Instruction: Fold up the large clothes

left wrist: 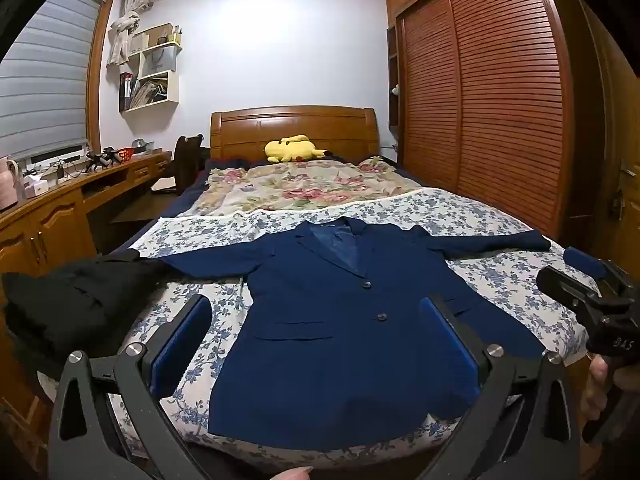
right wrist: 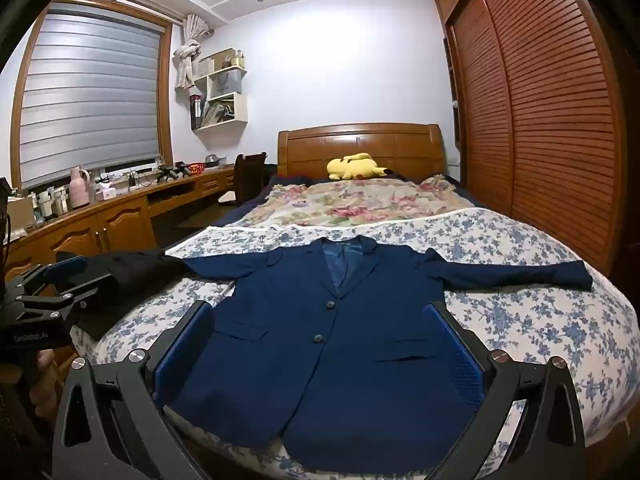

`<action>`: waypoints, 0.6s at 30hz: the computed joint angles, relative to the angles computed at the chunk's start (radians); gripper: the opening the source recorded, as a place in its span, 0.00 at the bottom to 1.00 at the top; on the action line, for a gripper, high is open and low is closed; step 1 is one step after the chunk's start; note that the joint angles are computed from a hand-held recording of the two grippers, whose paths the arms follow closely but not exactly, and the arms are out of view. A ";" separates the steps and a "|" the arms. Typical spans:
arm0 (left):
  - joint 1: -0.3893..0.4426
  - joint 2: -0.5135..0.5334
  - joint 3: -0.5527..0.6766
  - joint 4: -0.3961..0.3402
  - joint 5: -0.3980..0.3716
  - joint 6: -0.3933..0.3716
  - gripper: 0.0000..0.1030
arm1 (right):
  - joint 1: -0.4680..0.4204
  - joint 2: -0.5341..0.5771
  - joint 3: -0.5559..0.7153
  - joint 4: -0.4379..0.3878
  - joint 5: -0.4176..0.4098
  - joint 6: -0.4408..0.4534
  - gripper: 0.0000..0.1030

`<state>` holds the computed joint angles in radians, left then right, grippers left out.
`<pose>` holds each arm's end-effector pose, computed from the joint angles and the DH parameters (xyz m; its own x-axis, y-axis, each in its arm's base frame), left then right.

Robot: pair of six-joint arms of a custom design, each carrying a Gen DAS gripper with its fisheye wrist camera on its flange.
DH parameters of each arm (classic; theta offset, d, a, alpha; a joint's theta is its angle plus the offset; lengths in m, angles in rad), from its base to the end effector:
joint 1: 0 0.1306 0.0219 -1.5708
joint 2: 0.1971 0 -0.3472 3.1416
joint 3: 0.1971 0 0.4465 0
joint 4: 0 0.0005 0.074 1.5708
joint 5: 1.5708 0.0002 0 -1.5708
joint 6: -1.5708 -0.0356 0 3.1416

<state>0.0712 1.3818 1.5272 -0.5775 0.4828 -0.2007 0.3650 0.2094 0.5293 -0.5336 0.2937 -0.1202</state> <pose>0.5620 0.0230 0.4981 -0.3381 0.1529 -0.9286 0.4336 0.9010 -0.0095 0.2210 0.0729 0.3852 -0.2060 0.0442 -0.9776 -0.0531 0.9970 0.0562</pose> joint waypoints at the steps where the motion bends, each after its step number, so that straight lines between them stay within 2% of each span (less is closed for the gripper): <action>1: 0.000 0.001 0.002 -0.005 -0.001 -0.002 1.00 | 0.003 0.001 0.000 0.002 0.004 0.000 1.00; 10: 0.000 0.001 0.002 -0.004 -0.002 -0.003 1.00 | -0.018 -0.001 0.006 -0.011 -0.028 -0.008 1.00; 14: 0.000 0.001 0.002 -0.005 -0.002 -0.003 1.00 | 0.009 0.002 0.003 -0.002 0.005 -0.015 1.00; 18: 0.000 0.001 0.002 -0.004 -0.002 -0.003 1.00 | 0.004 0.000 0.001 -0.001 -0.003 -0.015 1.00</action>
